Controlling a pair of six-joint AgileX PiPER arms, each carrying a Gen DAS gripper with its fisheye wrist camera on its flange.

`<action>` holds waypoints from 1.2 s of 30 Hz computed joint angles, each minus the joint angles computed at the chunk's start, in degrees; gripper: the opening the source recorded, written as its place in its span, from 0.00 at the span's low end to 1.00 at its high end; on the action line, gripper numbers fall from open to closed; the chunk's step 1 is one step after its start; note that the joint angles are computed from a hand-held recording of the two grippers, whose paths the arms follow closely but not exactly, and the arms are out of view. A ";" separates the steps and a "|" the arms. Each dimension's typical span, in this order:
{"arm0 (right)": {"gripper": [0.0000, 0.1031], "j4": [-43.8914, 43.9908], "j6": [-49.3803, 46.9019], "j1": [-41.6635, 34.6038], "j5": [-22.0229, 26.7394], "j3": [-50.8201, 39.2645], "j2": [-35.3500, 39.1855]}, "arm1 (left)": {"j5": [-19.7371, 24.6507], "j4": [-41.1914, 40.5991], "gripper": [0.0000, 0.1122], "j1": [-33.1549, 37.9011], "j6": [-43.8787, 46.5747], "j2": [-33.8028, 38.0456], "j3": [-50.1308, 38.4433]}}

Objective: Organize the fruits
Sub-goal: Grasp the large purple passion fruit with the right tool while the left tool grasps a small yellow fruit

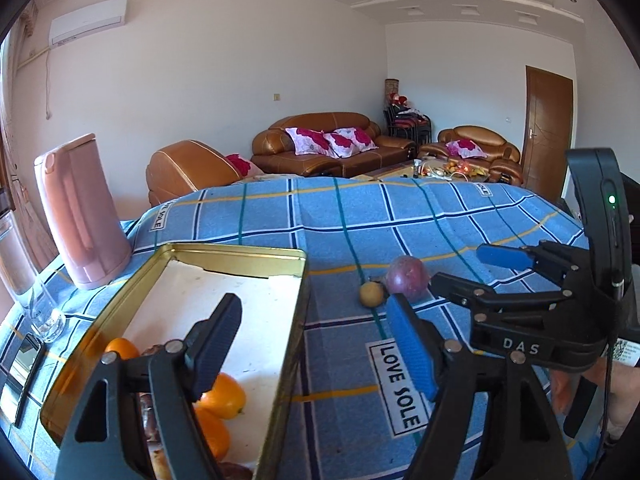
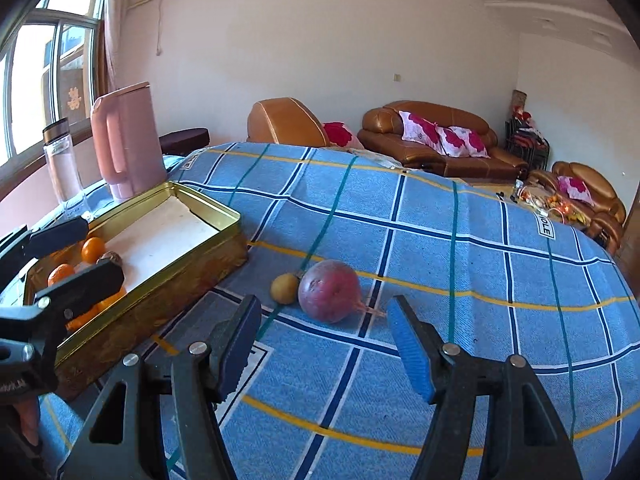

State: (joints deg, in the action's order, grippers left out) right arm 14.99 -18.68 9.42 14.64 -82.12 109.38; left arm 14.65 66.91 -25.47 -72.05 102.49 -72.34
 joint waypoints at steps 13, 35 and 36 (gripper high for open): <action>0.65 -0.59 5.70 -2.01 12.69 -21.80 14.98 | 7.55 -4.41 0.84 -0.29 2.91 9.18 -12.50; 0.52 -5.86 14.98 -7.40 12.73 -18.46 14.10 | 12.96 -33.57 0.71 -1.70 35.74 21.53 -30.47; 0.52 -4.97 14.29 -7.75 12.47 -17.97 13.81 | 13.92 -36.40 0.68 -1.58 38.51 22.66 -32.32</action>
State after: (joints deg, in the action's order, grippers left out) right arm 10.02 -4.39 1.67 27.11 -100.09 123.19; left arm 28.57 30.51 -27.05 -33.53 125.15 -104.65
